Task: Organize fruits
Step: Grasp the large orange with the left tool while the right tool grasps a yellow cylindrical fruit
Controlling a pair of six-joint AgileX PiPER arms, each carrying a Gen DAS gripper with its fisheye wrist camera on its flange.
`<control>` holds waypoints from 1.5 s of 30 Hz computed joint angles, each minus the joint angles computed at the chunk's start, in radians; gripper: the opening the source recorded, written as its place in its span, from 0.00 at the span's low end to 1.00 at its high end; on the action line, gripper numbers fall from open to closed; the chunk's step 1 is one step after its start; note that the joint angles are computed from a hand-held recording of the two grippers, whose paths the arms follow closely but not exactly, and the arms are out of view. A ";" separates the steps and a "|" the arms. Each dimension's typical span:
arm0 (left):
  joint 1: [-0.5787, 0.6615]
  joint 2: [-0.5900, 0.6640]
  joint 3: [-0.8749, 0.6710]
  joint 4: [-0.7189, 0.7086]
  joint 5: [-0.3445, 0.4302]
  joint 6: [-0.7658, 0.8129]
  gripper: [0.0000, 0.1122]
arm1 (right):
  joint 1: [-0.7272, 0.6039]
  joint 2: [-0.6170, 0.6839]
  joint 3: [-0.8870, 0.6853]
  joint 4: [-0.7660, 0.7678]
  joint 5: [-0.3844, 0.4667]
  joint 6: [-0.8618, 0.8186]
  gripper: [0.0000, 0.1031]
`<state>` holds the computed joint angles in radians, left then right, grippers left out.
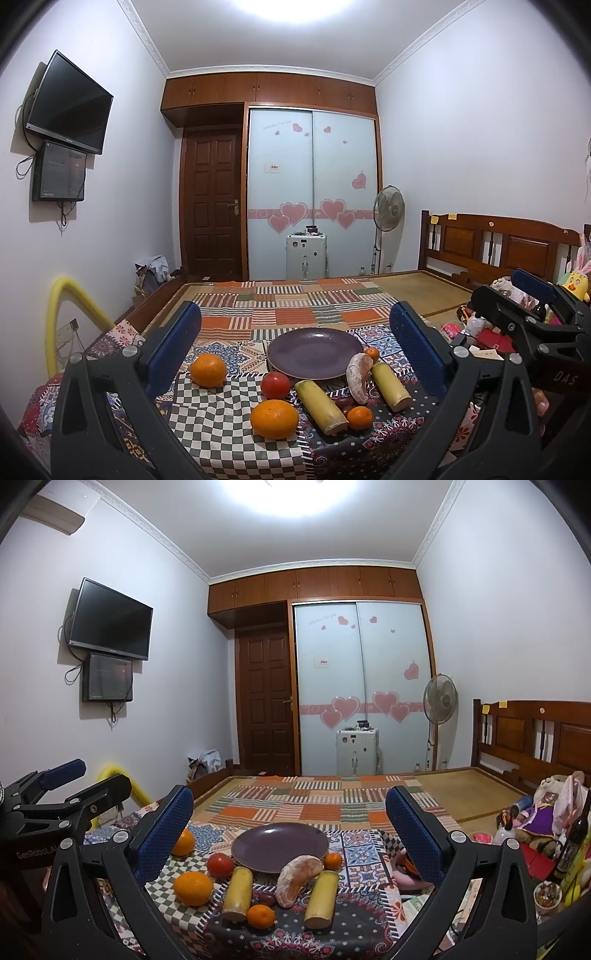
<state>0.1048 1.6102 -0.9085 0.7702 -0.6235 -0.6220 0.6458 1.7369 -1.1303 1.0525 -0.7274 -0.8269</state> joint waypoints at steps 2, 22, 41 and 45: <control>-0.001 0.001 0.001 -0.004 0.000 0.004 0.92 | 0.000 0.000 0.000 -0.001 0.001 0.002 1.00; 0.007 0.125 -0.106 0.100 0.037 -0.100 0.92 | -0.039 0.075 -0.081 0.062 0.086 -0.068 1.00; 0.012 0.505 -0.526 0.827 0.214 -0.812 0.66 | -0.179 0.314 -0.293 0.477 0.319 -0.503 0.69; -0.013 0.567 -0.589 0.947 0.221 -0.928 0.66 | -0.201 0.344 -0.328 0.598 0.364 -0.617 0.58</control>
<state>0.0923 2.1774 -1.4976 1.7172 -0.4022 -1.5495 0.4446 2.0804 -1.4579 1.6509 -0.3636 -1.4443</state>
